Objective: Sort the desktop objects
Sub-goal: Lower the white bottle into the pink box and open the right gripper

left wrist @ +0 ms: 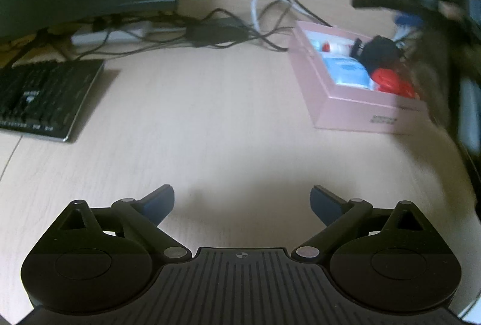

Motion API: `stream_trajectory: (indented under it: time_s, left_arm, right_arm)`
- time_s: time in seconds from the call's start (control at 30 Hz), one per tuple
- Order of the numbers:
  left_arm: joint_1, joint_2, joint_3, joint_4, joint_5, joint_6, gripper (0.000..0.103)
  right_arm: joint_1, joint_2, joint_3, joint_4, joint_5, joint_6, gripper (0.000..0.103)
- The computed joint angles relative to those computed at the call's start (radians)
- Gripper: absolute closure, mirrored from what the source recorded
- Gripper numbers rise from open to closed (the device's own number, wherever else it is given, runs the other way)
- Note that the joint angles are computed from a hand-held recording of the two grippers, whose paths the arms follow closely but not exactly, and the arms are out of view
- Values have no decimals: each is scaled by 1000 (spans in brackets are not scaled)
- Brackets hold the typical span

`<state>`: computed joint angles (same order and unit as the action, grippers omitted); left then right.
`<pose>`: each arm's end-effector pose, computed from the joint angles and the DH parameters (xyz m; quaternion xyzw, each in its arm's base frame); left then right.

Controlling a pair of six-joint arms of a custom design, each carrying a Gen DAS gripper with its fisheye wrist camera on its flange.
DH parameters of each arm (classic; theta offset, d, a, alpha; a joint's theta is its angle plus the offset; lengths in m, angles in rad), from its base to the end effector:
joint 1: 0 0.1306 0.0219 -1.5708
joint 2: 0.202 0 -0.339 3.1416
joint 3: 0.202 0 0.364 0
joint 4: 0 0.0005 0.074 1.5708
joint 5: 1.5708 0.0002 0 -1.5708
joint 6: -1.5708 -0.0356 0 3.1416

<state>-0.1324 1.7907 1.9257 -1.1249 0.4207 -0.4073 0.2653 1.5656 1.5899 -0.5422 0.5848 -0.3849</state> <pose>0.5726 -0.0914 0.3997 0.3074 0.8871 -0.1598 0.3048 0.5284 0.1227 0.4204 0.1941 0.8178 -0.0825 0.5355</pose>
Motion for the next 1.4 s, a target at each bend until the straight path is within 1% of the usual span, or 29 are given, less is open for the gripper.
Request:
stream_trajectory:
  time_s: [0.07, 0.17, 0.3, 0.37, 0.47, 0.57, 0.6, 0.7, 0.77, 0.83, 1.0, 1.1, 1.23, 1.3, 1.33, 1.4]
  left_arm:
    - [-4, 7, 0, 6, 3, 21, 3]
    - [-18, -22, -55, 77, 24, 34, 2]
    - [-44, -68, -147, 170, 39, 6, 2]
    - [-56, -92, -200, 211, 38, -8, 2]
    - [-68, -118, -259, 235, 43, -16, 2]
    - [-78, -148, -325, 291, 39, -25, 2]
    - [-81, -155, -344, 309, 31, -29, 2]
    - [-93, -159, -363, 322, -4, -27, 2]
    - [-97, -158, -372, 330, -25, -14, 1]
    - [-98, -167, -393, 366, -40, -3, 1]
    - [-101, -175, -424, 431, -58, 30, 0]
    - [-104, -165, -416, 446, -67, 48, 0]
    - [-110, -148, -401, 459, -81, 68, 0]
    - [-114, -145, -399, 467, -91, 78, 0]
    - [-114, -145, -401, 471, -94, 81, 0]
    - [-114, -146, -403, 475, -93, 82, 0]
  right_arm:
    - [24, -44, -63, 5, 31, 1, 3]
    - [64, -124, -149, -26, 77, 1, 0]
    - [123, -253, -262, -113, 125, -42, 0]
    - [155, -310, -314, -161, 151, -81, 0]
    - [208, -385, -395, -246, 182, -144, 0]
    - [243, -414, -441, -345, 210, -238, 0]
    - [250, -423, -454, -374, 204, -279, 0]
    - [251, -451, -493, -406, 149, -348, 0]
    - [248, -456, -509, -411, 110, -356, 0]
    - [251, -454, -519, -410, 94, -352, 0]
    - [243, -436, -526, -395, 45, -316, 0]
    - [230, -417, -523, -390, 11, -294, 0]
    - [198, -406, -520, -346, -24, -238, 0]
    - [166, -408, -535, -286, -64, -185, 0]
    - [145, -411, -542, -260, -96, -177, 0]
    - [135, -396, -531, -259, -86, -180, 0]
